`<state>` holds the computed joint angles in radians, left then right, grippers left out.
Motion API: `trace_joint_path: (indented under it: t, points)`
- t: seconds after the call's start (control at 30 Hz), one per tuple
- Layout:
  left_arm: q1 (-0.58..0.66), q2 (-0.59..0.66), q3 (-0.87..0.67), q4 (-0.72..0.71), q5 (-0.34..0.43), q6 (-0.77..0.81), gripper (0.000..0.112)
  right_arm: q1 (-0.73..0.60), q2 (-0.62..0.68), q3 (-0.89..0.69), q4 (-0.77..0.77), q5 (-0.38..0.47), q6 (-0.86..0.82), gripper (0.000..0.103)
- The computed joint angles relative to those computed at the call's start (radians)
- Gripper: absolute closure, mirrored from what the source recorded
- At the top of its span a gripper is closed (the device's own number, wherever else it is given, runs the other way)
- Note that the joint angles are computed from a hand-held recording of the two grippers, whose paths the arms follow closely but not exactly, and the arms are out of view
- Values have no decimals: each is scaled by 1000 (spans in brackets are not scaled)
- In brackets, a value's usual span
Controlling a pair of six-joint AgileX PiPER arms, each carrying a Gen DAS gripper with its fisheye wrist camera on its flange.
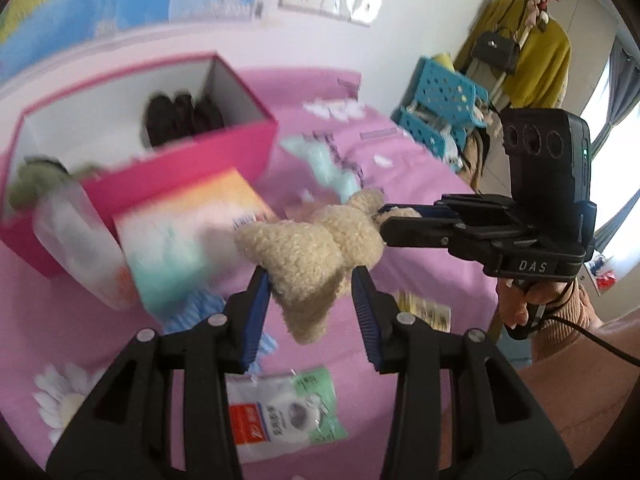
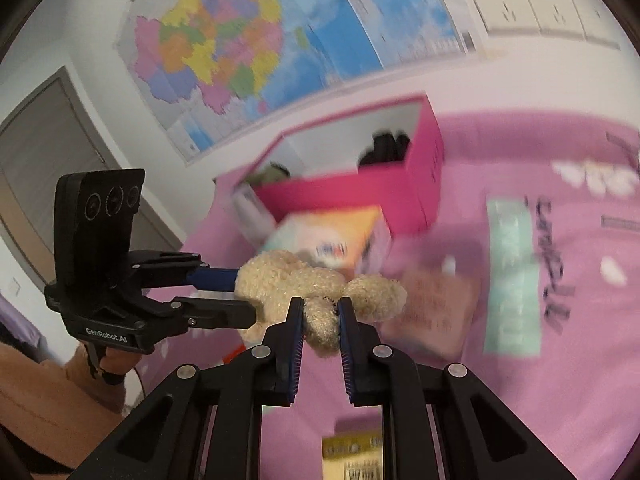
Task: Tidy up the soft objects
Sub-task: 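Carry the teddy bear into the pink box and open the left gripper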
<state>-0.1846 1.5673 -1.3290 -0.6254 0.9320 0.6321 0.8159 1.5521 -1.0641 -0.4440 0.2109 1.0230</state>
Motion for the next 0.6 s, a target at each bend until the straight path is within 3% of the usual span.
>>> trace_joint_path:
  t: [0.17,0.4,0.6]
  points:
    - [3,42,-133,60,-13,-52,68,-36,45,-137,59,38,-162,87]
    - [9,198,-407,188,10,-182,68,-118,182,-391,208,110,-436,87]
    - [8,325,-590,277,67,-268,68,-170,314,-591,322,183,-578,87]
